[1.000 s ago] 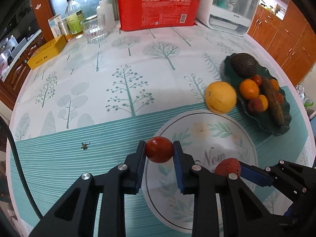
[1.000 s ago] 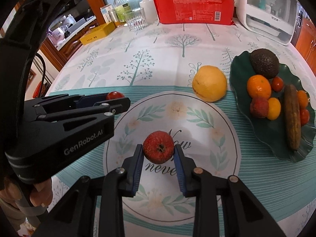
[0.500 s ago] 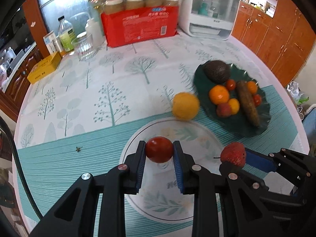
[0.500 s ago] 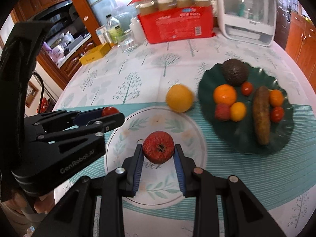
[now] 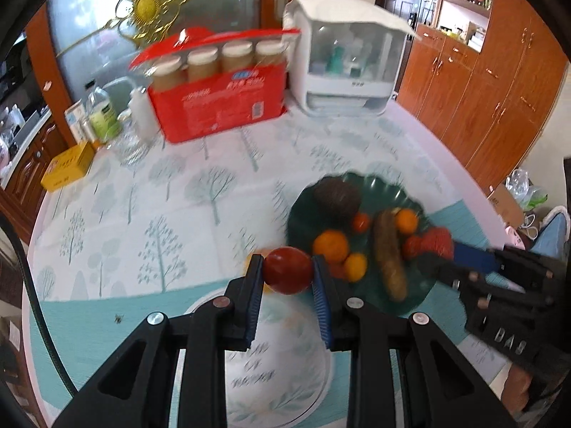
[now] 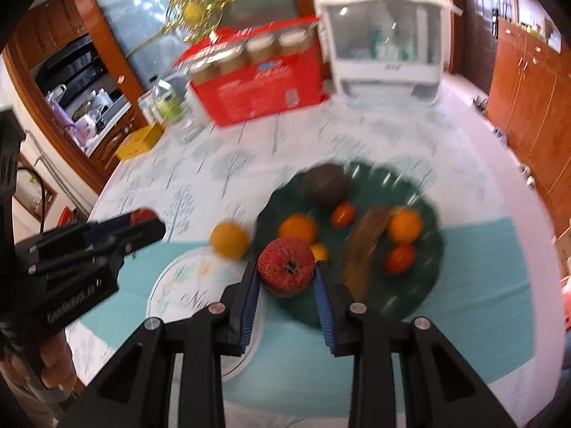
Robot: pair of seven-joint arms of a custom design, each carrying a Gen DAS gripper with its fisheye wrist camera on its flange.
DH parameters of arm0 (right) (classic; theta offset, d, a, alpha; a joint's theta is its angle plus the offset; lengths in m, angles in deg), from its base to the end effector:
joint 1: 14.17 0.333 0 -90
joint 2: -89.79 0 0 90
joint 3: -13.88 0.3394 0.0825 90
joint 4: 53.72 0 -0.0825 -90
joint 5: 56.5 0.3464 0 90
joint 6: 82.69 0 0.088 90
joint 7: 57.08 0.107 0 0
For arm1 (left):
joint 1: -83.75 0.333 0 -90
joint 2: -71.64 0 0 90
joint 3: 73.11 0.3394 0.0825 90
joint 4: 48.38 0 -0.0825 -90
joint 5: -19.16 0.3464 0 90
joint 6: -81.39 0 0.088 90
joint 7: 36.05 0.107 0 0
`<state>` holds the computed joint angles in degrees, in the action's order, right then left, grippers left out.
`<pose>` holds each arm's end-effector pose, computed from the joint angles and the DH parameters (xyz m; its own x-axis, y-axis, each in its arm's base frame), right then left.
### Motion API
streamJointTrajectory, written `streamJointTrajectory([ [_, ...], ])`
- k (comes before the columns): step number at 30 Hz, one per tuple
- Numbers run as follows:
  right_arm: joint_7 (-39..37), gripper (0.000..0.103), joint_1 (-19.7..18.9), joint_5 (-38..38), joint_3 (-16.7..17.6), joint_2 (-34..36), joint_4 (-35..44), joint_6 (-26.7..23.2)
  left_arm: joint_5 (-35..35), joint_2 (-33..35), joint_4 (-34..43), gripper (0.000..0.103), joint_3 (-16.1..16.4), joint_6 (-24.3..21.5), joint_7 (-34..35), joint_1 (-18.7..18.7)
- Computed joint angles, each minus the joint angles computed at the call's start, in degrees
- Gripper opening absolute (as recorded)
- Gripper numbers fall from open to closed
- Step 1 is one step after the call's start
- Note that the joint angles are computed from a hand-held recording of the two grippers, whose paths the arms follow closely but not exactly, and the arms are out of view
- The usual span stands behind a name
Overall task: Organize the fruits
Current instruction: 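Carry the apple with the right tool while the left tool carries the cherry tomato onto the green plate, then open both tools to release the apple and cherry tomato on the green plate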
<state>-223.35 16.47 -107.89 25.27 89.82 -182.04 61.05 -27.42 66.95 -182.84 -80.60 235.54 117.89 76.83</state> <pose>0.3800 0.3506 0.4401 -0.3348 -0.9264 -0.1723 -0.7190 0.3694 -0.5887 0.4815 -0.1004 0.4508 -0.6593 -0.7496 0.0596 -0.6321 0.5096 -0.5838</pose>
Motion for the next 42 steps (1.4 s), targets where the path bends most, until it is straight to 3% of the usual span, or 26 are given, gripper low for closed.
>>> streamJointTrajectory([
  [7,-9.89,0.031,-5.62,-0.21,-2.71,-4.75,-1.43,0.56,0.96,3.93,4.41,0.025,-3.75,5.10,-7.05,-3.73],
  [14,-18.32,0.031,-10.66,2.76,-5.35,-0.36,-1.84,7.35,13.20,12.99,8.41,0.025,-5.44,7.64,-24.36,-6.27],
  [22,-26.67,0.031,-11.49,8.48,-7.57,7.80,-1.33,13.78,26.93,19.51,8.28,0.025,-4.06,10.38,-38.76,-8.81],
  [28,-32.83,0.031,-11.13,13.15,-8.61,11.05,-1.06,16.61,32.67,21.67,8.23,0.026,-3.77,11.26,-44.51,-8.79],
  [30,-35.89,0.033,-11.43,15.85,-8.39,11.80,-1.15,17.49,32.96,21.74,8.22,0.032,-4.52,11.11,-44.62,-8.16],
  [31,-37.13,0.034,-11.59,17.18,-8.36,11.85,-1.52,18.32,33.05,21.79,8.42,0.047,-4.73,10.73,-44.76,-7.96],
  [32,-38.15,0.038,-11.76,18.50,-8.32,11.81,-2.12,19.54,34.10,21.80,8.56,0.072,-3.98,10.41,-46.12,-8.57],
  [33,-38.30,0.042,-11.50,18.82,-8.70,11.56,-2.64,20.26,35.41,21.65,8.25,0.080,-3.00,11.04,-48.01,-9.44],
  [35,-36.89,0.046,-10.26,17.15,-10.02,10.96,-3.16,20.53,36.23,21.44,7.46,0.083,-2.99,12.82,-49.17,-9.37],
  [42,-31.70,0.049,-9.44,12.10,-11.45,8.84,-4.34,21.29,36.22,20.96,7.13,0.083,-4.05,11.57,-49.78,-7.82],
])
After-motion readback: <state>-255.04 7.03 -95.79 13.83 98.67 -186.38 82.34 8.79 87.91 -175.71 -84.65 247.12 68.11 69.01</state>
